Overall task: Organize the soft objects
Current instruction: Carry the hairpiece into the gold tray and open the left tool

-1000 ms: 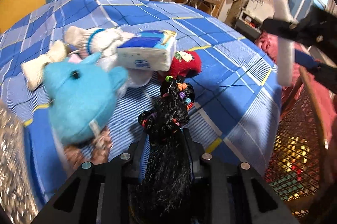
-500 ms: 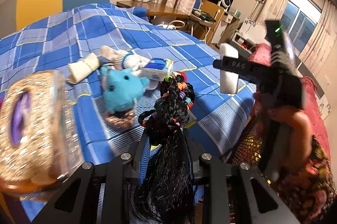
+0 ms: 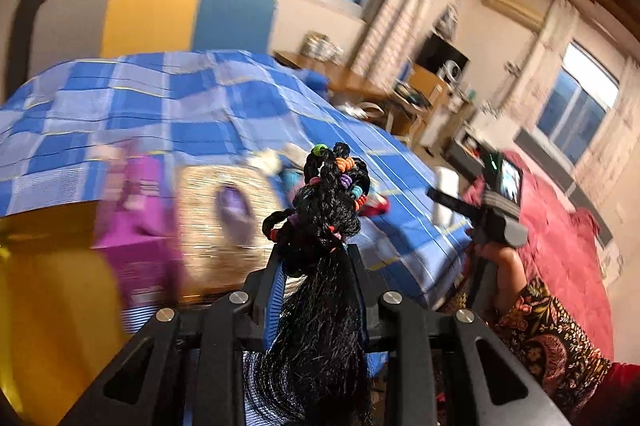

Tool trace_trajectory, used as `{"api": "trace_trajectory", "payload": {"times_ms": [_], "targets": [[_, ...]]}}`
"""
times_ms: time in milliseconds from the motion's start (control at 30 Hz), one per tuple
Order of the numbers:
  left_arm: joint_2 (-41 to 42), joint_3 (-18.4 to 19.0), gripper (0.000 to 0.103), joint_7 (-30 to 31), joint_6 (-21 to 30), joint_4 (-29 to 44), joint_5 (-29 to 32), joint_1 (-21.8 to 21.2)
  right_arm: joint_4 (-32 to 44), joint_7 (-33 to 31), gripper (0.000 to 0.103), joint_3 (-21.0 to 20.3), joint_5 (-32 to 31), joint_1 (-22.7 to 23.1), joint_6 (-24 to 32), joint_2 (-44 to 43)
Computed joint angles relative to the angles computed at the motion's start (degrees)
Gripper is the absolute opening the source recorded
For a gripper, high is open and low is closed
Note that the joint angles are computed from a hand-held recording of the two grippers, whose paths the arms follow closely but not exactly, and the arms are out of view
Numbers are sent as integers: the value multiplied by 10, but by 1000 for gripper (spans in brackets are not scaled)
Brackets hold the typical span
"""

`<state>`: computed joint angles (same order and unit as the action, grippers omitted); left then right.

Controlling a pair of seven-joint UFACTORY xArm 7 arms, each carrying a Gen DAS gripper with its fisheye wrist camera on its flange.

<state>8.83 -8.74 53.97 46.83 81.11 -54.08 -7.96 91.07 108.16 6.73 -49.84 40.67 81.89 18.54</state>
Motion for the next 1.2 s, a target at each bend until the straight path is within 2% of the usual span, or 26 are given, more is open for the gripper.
{"api": "trace_trajectory", "payload": {"times_ms": [167,233,400,567,767,900,933,1000,1100,1200], "targets": [[24,27,28,-26,-14,31,8,40,-2,3,57,-1,-33,11,-3,-1],[48,34,28,-56,-20,52,23,56,-7,11,57,0,-46,15,-2,-4],[130,43,28,-130,-30,124,126,80,5,5,57,2,-67,22,9,4],[259,70,28,-233,-8,258,244,91,26,-20,57,-2,-83,32,17,21],[417,88,29,-328,54,474,361,90,37,-32,57,-10,-79,40,27,29],[505,96,36,-398,98,618,421,90,42,-39,58,-12,-77,42,34,33],[519,91,41,-410,101,640,429,92,45,-43,58,-12,-77,43,37,36],[502,79,46,-418,72,612,439,97,53,-51,58,-14,-79,47,44,41],[426,51,58,-405,-21,485,434,113,64,-59,58,-18,-87,55,53,49],[357,35,59,-395,-100,376,418,128,70,-56,58,-19,-88,60,51,50]]}}
